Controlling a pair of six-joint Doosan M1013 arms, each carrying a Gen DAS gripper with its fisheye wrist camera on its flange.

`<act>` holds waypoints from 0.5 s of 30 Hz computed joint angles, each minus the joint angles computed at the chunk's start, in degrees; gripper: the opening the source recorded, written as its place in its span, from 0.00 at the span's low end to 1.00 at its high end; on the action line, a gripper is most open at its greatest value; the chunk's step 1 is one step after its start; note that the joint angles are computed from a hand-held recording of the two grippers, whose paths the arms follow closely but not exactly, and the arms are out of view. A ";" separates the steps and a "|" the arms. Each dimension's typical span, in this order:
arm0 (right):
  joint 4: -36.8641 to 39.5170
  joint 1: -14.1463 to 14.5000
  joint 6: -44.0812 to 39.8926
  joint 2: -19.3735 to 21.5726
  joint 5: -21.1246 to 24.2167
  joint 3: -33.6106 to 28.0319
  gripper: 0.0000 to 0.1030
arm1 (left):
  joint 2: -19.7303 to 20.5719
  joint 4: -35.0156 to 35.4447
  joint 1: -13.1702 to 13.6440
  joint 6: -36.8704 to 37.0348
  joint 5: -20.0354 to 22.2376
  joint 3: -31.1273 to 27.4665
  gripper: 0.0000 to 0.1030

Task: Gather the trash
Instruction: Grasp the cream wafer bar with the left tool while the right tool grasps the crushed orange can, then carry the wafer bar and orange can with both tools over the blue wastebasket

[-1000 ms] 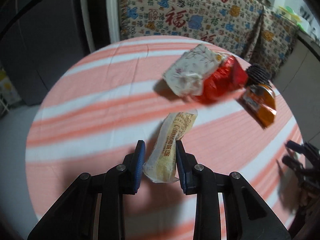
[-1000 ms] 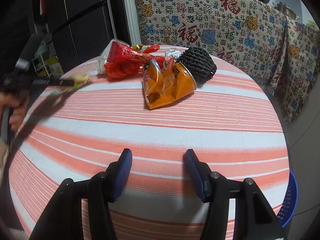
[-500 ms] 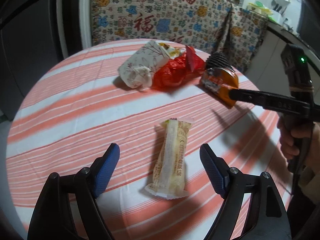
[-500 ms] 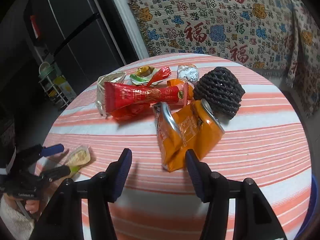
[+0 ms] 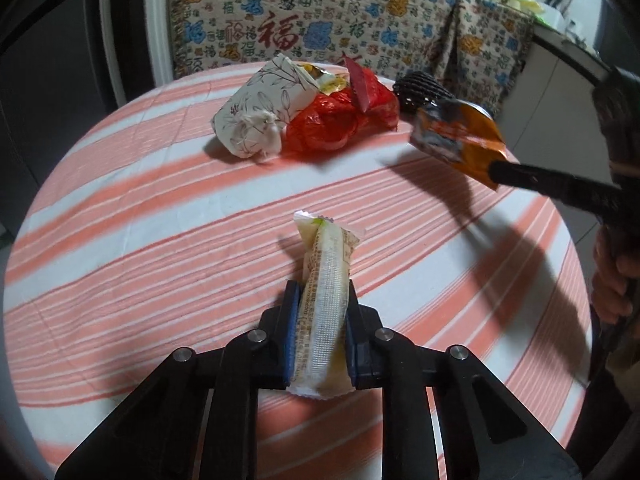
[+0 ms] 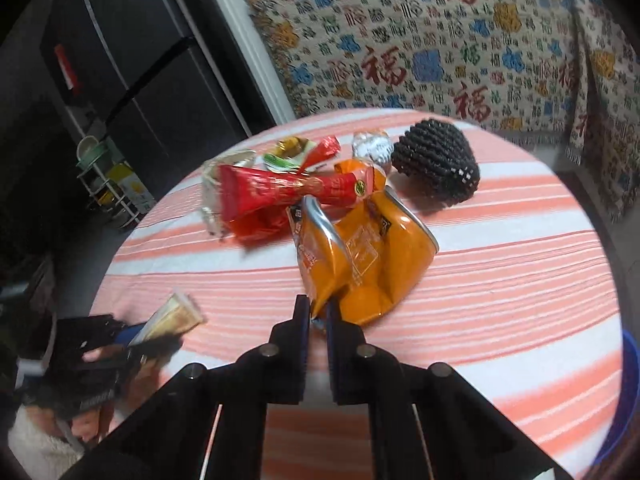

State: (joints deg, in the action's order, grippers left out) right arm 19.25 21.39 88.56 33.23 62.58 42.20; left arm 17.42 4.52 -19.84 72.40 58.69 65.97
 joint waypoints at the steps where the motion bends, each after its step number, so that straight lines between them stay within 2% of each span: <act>1: -0.44 0.03 -0.95 -1.06 -0.47 1.38 0.08 | -0.08 0.17 -0.11 -0.50 -0.19 0.05 0.16; 9: -0.87 -0.79 -4.86 -9.00 -6.91 13.50 0.08 | -0.49 -0.12 -1.63 -2.05 -3.13 0.10 0.16; 15: 0.11 -2.23 -5.16 -11.15 -7.44 16.27 0.08 | 0.04 -1.43 -2.59 -2.90 -3.40 -0.96 0.15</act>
State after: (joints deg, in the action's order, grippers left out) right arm 19.36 19.16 83.41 22.08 55.14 58.47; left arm 17.47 3.09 -22.43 69.50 55.29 65.00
